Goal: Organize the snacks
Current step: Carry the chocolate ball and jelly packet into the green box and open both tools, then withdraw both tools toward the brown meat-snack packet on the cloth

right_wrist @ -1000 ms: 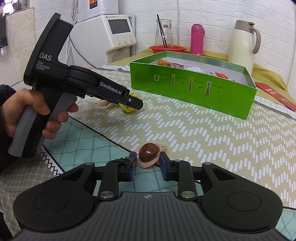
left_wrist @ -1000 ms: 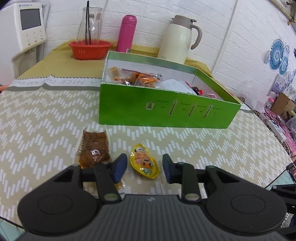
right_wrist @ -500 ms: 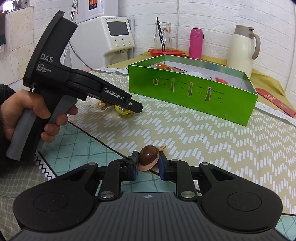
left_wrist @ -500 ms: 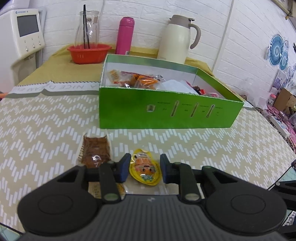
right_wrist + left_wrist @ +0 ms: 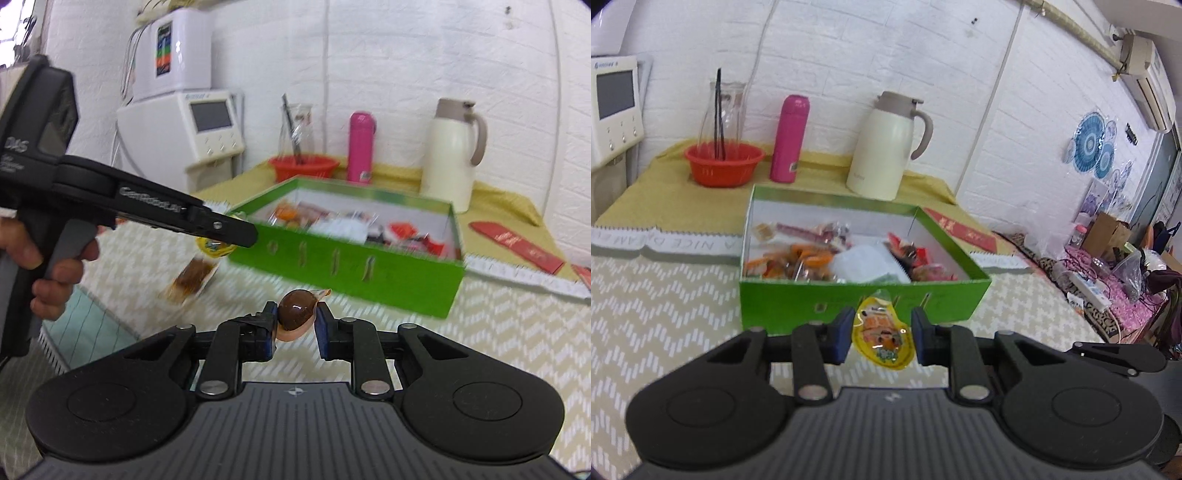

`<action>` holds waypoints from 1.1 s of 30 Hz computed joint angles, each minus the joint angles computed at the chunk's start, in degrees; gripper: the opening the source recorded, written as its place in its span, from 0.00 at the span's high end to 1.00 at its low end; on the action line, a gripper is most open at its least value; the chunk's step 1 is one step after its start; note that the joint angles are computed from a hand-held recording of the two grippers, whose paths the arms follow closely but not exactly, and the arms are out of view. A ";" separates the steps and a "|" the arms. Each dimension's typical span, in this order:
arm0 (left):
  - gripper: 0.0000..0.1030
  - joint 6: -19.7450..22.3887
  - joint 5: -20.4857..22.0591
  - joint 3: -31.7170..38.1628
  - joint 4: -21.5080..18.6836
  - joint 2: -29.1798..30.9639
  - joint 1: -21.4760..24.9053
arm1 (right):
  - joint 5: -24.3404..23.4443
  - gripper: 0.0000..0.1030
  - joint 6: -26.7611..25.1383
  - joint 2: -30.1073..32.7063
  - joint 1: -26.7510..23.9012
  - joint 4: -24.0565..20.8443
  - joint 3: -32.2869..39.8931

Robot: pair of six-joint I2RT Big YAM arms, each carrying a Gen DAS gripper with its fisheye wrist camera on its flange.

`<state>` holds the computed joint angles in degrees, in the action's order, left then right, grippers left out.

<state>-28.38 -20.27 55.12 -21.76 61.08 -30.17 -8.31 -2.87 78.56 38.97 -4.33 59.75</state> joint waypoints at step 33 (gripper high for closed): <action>0.14 0.83 4.22 12.65 1.49 16.10 9.75 | 7.36 0.00 -0.78 17.37 -2.96 8.34 15.05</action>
